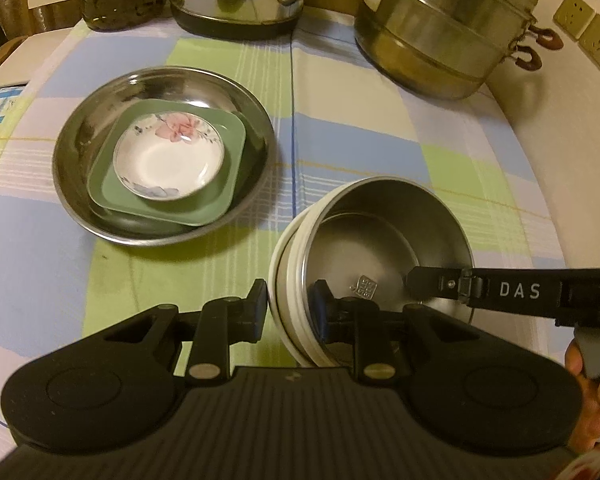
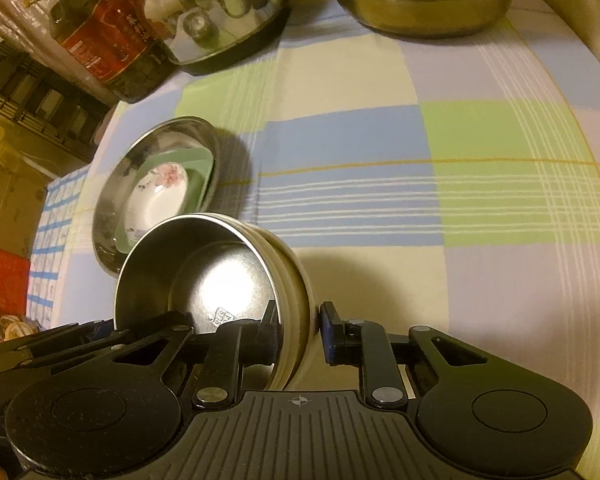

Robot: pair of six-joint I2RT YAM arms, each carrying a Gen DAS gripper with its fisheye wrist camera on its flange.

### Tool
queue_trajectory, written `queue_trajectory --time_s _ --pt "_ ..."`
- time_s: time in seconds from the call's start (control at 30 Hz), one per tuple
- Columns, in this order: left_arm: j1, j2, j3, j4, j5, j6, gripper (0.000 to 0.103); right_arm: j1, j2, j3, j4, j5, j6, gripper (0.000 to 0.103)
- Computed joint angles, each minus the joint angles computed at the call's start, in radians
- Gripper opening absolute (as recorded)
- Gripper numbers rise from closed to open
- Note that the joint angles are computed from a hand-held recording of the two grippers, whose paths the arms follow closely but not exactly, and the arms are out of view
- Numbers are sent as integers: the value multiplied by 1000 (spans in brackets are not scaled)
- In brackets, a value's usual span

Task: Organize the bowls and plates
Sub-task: 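Carry the bowl stack with the right gripper over the floral saucer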

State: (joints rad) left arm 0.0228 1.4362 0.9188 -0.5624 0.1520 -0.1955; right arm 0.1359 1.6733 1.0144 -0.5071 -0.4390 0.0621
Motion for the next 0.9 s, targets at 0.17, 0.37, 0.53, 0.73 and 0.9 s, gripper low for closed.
queue_trajectory --time_s 0.17,0.37,0.53,0.73,0.9 --pt "58 -11 23 -19 22 46 22 51 -9 31 -4 19 39 21" --pt "122 -13 58 -32 42 85 22 110 0 86 -5 34 79 21" --pt "178 5 92 -36 61 111 22 149 34 148 -6 41 100 21" --pt "231 40 135 -34 75 138 21 185 84 219 -7 47 117 21" --pt "260 84 170 -31 82 155 21 207 138 279 -10 51 128 21"
